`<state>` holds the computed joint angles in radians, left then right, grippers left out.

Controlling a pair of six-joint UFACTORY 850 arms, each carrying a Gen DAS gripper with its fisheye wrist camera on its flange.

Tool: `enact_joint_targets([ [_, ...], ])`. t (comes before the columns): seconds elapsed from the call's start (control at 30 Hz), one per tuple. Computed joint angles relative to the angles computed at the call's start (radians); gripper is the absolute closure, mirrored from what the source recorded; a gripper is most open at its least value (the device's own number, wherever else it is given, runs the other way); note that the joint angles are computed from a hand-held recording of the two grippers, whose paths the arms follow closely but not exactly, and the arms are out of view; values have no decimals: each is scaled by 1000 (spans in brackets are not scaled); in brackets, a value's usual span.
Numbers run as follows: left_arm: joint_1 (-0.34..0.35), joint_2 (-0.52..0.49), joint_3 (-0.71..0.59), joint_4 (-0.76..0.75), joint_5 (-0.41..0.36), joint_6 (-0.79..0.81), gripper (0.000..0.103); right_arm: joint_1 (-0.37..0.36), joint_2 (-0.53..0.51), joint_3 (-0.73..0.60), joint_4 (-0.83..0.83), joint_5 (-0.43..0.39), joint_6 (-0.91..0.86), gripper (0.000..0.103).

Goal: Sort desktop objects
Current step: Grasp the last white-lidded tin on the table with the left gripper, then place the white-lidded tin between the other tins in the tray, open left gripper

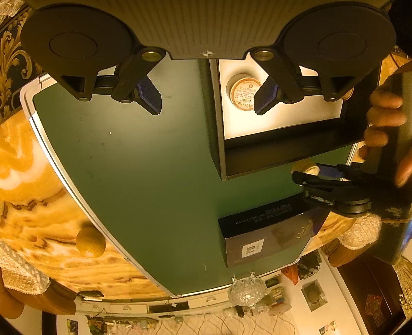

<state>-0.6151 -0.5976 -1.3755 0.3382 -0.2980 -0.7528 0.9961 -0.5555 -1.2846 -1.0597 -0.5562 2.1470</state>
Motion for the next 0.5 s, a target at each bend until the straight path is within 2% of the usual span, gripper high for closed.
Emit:
enact_joint_targets([
  [0.13,-13,82,83,74,23,-71,62,3,9,4,0,-4,13,21],
  [0.3,-40,161,176,93,38,-88,62,13,28,20,-13,-28,51,21],
  [0.5,-62,183,237,0,52,-17,62,27,42,33,-16,-44,70,21],
])
